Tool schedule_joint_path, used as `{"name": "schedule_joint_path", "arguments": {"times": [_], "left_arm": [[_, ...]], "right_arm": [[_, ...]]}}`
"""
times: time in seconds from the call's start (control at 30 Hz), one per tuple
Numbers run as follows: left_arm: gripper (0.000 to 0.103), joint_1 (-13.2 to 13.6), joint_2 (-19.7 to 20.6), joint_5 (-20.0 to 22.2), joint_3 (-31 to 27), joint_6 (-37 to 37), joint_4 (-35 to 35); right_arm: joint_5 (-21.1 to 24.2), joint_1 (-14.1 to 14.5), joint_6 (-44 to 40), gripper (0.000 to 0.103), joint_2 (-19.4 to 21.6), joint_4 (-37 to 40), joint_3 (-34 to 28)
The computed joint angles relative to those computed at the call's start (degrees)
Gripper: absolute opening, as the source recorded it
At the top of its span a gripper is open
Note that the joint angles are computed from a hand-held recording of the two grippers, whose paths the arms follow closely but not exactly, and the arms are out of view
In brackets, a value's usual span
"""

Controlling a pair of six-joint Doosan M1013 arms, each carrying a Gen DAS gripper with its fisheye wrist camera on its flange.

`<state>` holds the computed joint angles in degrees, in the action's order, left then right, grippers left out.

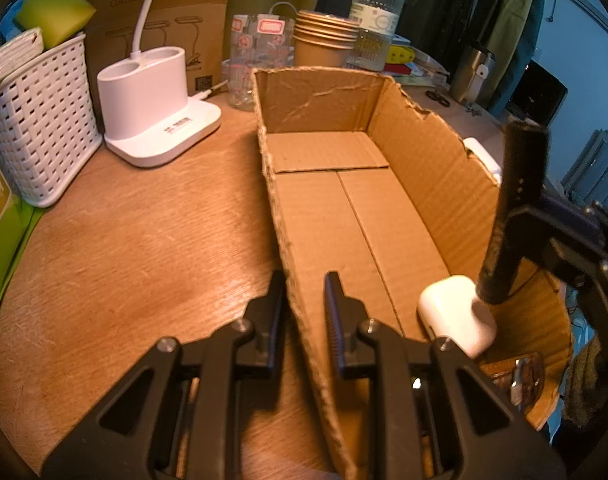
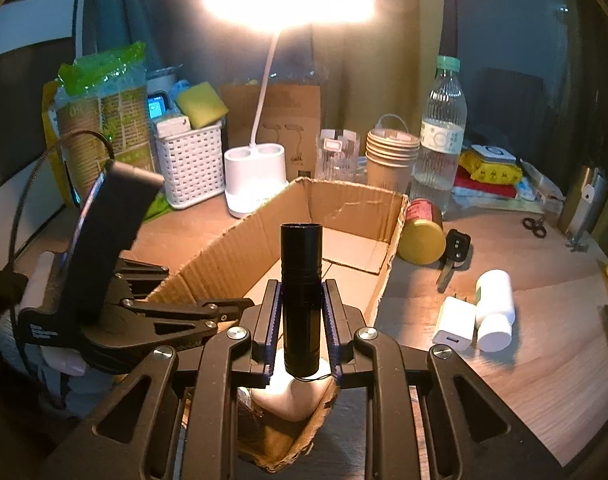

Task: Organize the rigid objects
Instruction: 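Lift the flashlight with the right gripper and carry it over the box, then lower the flashlight into the box and open the right gripper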

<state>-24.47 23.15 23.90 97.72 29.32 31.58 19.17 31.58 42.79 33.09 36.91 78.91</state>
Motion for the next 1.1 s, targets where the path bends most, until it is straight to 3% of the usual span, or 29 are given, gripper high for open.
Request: {"name": "schedule_joint_path", "arguments": {"times": [0.9,1.0,1.1], "left_arm": [[0.021,0.0,0.0,0.0,0.0,-0.1,0.0],[0.021,0.0,0.0,0.0,0.0,-0.1,0.0],[0.021,0.0,0.0,0.0,0.0,-0.1,0.0]], "right_arm": [[1.9,0.0,4.0,0.023,0.8,-3.8,-1.0],[2.2,-0.1,3.3,0.028,0.8,-2.8,-1.1],[2.6,-0.4,1.5,0.041,0.7,-0.4,-0.9]]}}
